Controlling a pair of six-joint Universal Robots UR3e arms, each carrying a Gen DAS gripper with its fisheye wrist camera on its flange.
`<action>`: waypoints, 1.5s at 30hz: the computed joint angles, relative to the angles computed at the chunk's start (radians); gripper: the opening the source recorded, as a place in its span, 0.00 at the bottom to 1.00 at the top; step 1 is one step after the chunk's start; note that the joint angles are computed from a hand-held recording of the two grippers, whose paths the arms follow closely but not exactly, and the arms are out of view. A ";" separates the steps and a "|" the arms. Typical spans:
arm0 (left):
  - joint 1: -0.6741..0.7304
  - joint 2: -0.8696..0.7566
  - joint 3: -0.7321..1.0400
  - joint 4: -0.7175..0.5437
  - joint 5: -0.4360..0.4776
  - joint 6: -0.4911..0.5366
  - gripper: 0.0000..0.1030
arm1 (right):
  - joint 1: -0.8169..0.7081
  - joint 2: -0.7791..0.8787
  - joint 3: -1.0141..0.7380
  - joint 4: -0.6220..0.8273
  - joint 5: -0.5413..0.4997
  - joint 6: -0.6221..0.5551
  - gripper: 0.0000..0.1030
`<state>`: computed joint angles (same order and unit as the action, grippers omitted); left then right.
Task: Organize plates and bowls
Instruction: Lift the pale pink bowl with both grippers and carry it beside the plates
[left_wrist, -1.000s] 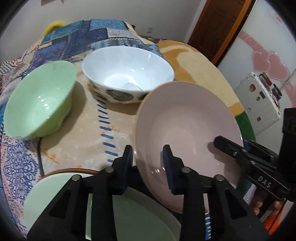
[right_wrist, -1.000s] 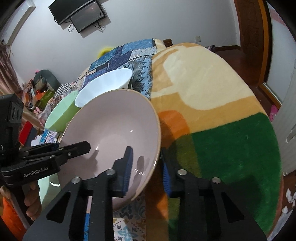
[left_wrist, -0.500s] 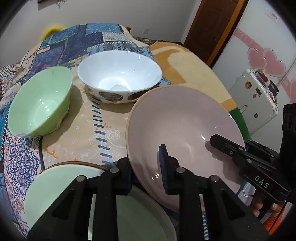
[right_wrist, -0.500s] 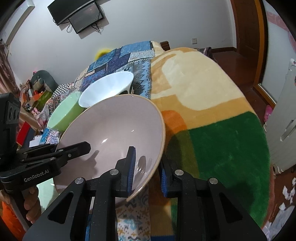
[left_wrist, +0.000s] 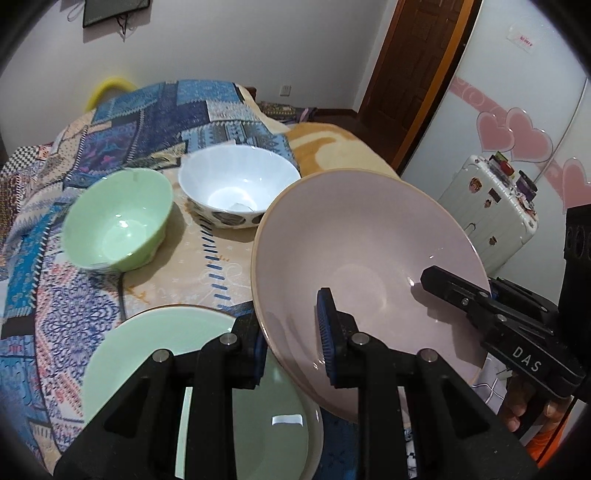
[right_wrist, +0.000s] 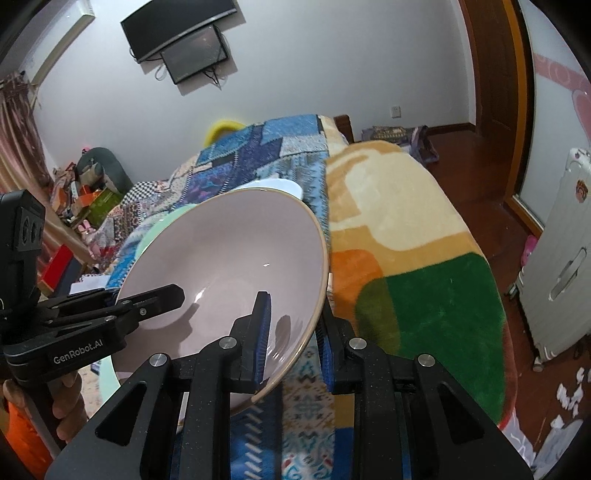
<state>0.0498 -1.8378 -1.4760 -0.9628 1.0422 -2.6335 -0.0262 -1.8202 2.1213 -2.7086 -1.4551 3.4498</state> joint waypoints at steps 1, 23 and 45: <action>0.009 0.021 -0.015 -0.004 -0.005 0.006 0.24 | 0.012 -0.001 -0.005 0.000 -0.008 0.004 0.21; 0.375 0.387 -0.232 -0.241 -0.168 0.251 0.24 | 0.348 0.223 -0.259 -0.022 -0.214 0.108 0.21; 0.756 0.388 -0.221 -0.395 -0.214 0.472 0.24 | 0.554 0.614 -0.706 0.075 -0.209 0.104 0.21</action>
<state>0.8056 -1.4497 -1.6973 -1.3577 0.8277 -2.1613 0.5279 -1.2065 1.4152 -2.6335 -1.6645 3.5536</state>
